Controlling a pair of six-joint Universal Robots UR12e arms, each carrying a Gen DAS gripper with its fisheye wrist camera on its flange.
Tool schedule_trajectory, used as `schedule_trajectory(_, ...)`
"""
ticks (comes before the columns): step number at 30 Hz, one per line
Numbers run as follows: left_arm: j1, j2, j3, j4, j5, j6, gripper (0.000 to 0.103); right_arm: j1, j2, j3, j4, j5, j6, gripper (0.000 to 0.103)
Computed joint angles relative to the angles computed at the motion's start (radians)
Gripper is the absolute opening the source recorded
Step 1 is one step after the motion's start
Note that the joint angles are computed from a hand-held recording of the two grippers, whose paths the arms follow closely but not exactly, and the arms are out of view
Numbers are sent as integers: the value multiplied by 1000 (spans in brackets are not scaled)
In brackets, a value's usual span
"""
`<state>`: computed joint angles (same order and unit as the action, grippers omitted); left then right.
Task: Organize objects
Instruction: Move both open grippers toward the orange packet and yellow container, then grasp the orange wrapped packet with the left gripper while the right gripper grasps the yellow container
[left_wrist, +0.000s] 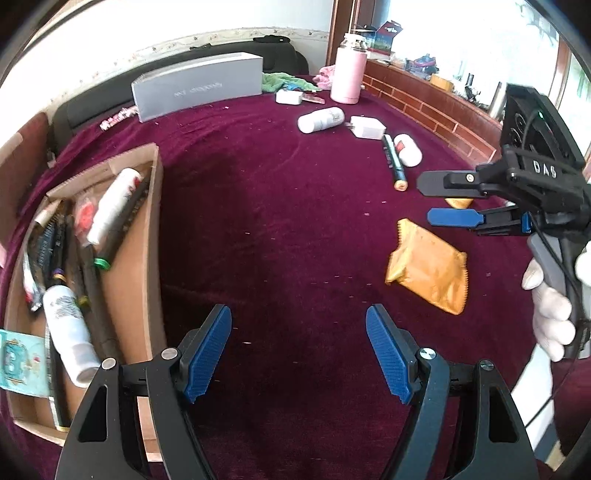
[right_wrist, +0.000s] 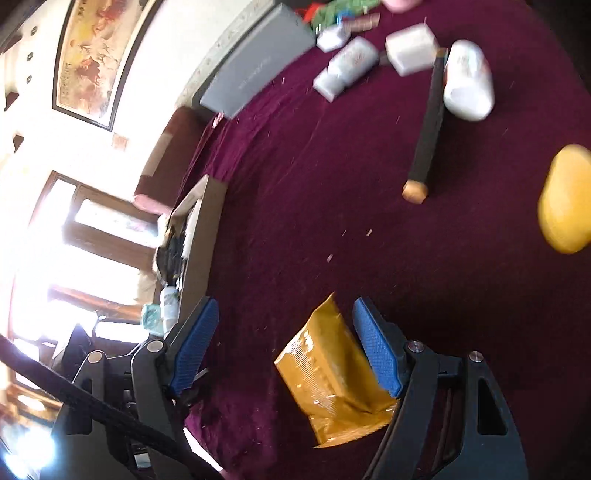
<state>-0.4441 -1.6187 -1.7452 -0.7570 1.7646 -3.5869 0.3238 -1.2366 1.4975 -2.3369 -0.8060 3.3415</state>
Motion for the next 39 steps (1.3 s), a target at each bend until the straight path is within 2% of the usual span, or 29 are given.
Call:
schedule_trajectory(3,16,-1,-9,43,-103,-13,70,-7,-33,36,-50,-61,15,76)
schedule_trajectory(5,16,-10,-4,55,-136,-11,70,-13,-63,69,-110,-124,31,76)
schedule_trajectory(10,5,-49,33,41,-162,3,70,-30,-105,114,-236,-271,81,76)
schedule_trajectory(12,1,-68,49,39,-177,12,70,-36,-115,131,-286,-341,109,80)
schedule_trajectory(15,-15,-96,73,35,-178,47,70,-39,-109,138,-316,-410,151,81)
schedule_trajectory(18,-34,-130,112,10,-128,93,70,-52,-105,143,-316,-393,182,81)
schedule_trajectory(24,-46,-188,172,-47,-58,171,72,-58,-109,147,-303,-363,167,80)
schedule_trajectory(28,-32,-197,179,-48,-47,164,73,-57,-111,149,-310,-362,166,81)
schedule_trajectory(31,-13,-197,172,-40,-59,136,81,-58,-110,149,-304,-360,160,81)
schedule_trajectory(33,-17,-200,172,-35,-47,145,86,-59,-110,149,-302,-357,164,81)
schedule_trajectory(35,-25,-209,177,-35,-41,172,102,-60,-108,149,-298,-354,166,80)
schedule_trajectory(39,-27,-217,191,-47,-49,190,101,-55,-105,140,-278,-364,153,80)
